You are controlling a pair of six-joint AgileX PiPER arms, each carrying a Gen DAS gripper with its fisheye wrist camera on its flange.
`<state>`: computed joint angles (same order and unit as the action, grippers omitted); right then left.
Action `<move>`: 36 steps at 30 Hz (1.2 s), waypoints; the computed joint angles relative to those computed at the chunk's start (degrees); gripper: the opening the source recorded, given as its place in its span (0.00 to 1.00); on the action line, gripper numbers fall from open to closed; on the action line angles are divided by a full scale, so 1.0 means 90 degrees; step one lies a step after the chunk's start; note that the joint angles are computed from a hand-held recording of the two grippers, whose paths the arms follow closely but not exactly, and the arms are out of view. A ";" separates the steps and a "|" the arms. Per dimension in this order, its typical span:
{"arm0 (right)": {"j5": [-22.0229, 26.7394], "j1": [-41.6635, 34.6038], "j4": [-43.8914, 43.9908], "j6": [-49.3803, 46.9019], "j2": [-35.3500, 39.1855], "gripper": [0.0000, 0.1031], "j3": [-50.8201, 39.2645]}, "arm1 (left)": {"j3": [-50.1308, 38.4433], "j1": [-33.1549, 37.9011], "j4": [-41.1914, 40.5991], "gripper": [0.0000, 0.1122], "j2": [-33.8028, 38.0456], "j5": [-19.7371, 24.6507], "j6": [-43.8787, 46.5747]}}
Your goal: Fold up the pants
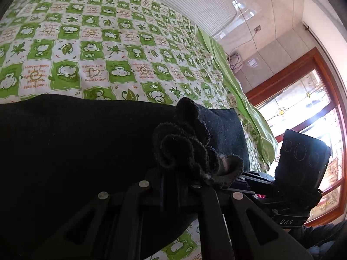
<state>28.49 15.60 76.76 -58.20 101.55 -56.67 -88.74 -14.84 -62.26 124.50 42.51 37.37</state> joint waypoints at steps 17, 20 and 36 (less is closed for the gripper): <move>0.0287 -0.0216 0.0103 0.0224 -0.0575 0.44 0.0007 | 0.2020 0.0339 -0.1045 0.05 -0.1548 -0.0763 0.0606; 0.0288 -0.0472 0.0387 0.0053 -0.0590 0.44 -0.0077 | 0.2179 0.0316 -0.1328 0.05 -0.1715 -0.0712 0.0764; 0.0512 -0.0438 -0.1118 0.1929 0.0794 0.44 -0.1487 | 0.2011 -0.0622 0.0332 0.08 -0.1385 -0.1866 -0.1587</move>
<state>33.10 11.66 66.70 -40.84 108.70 -70.05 -70.64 -20.43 -59.27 112.03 25.71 23.08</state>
